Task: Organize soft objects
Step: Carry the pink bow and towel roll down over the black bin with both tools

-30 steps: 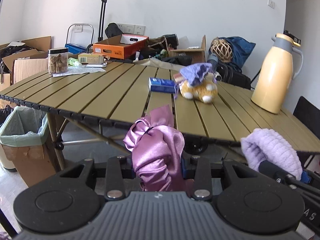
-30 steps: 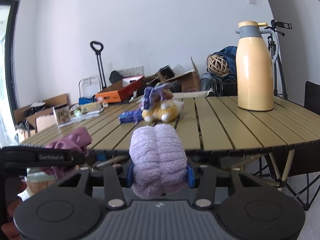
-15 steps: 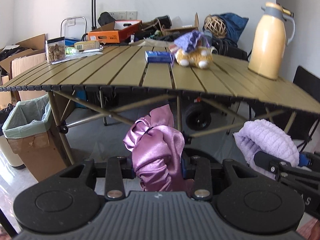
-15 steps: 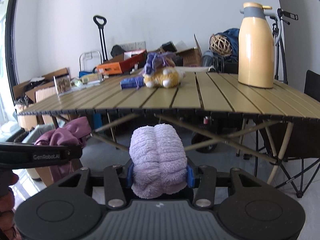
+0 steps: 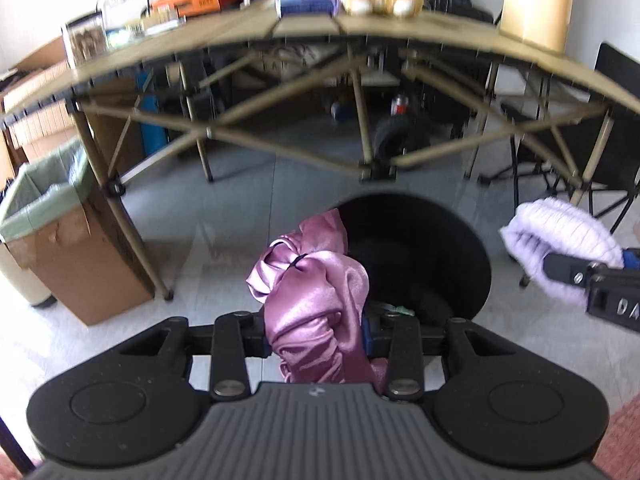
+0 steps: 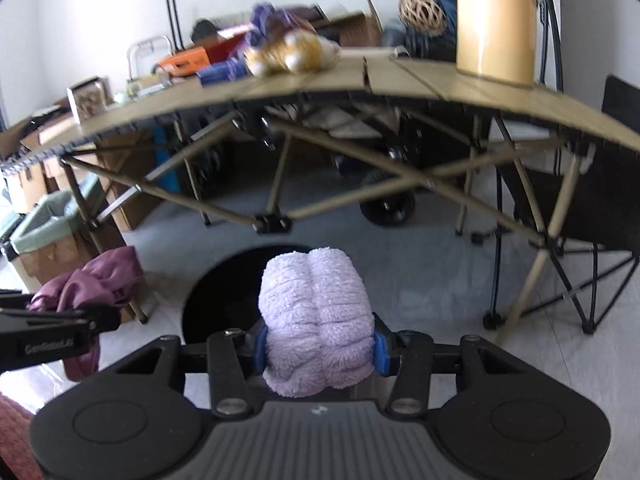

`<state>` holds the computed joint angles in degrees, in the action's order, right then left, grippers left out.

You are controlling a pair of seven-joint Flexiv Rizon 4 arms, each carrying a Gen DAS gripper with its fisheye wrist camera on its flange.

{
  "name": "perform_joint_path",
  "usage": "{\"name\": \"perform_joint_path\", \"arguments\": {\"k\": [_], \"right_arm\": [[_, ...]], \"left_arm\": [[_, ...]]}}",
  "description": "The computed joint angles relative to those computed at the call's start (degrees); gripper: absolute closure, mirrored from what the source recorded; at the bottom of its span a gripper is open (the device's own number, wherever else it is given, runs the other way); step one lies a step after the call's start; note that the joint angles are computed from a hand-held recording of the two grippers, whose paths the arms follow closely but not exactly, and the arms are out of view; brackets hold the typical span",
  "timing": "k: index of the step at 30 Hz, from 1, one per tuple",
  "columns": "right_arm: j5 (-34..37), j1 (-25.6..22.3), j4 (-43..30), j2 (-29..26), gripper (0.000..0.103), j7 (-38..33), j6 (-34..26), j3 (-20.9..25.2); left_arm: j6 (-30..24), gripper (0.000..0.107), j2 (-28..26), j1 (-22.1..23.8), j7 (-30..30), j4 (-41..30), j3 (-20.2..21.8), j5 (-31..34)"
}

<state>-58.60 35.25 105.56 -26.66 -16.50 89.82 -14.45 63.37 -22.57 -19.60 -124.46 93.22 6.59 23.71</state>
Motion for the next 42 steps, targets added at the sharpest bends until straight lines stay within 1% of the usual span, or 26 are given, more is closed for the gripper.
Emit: {"name": "perform_joint_path", "arguments": {"k": [2, 6, 9, 11, 16, 24, 32, 37, 42], "right_arm": [[2.7, -1.7, -0.4, -0.4, 0.056, -2.3, -2.2, 2.9], [6.3, -3.2, -1.1, -1.1, 0.056, -4.5, -5.2, 5.5], [11.2, -5.2, -2.3, -2.1, 0.056, -7.7, -7.8, 8.9], [13.7, -5.7, -2.7, -2.5, 0.056, -9.0, -8.6, 9.9], [16.5, -5.1, -3.3, -3.0, 0.056, -10.1, -9.1, 9.3], [20.4, -5.6, -5.1, -4.0, 0.056, -11.5, -11.1, 9.7], [21.4, -5.6, -5.5, -4.3, 0.056, -10.9, -11.9, 9.0], [21.2, -5.6, -5.0, -4.2, 0.056, -9.7, -11.7, 8.0], [21.4, -6.3, -4.7, -4.1, 0.056, -9.4, -11.7, 8.2]], "left_arm": [[-1.2, 0.069, -0.5, 0.7, 1.3, 0.0, -0.7, -1.4], [-4.5, 0.069, -1.6, 1.6, 3.1, -0.8, -1.5, -4.3], [-6.6, 0.069, -2.6, 2.4, 4.2, -1.4, -2.1, -6.7], [-7.6, 0.069, -3.2, 3.0, 4.9, -1.8, -2.4, -8.1], [-9.3, 0.069, -4.0, 3.5, 5.4, -2.5, -2.5, -10.4], [-11.7, 0.069, -5.2, 3.8, 5.1, -4.7, -2.4, -12.1], [-13.1, 0.069, -7.3, 3.9, 4.8, -8.9, -2.9, -13.7], [-14.7, 0.069, -9.3, 3.6, 5.2, -12.5, -3.2, -14.8], [-16.2, 0.069, -11.6, 3.0, 5.7, -16.4, -3.5, -15.5]]}}
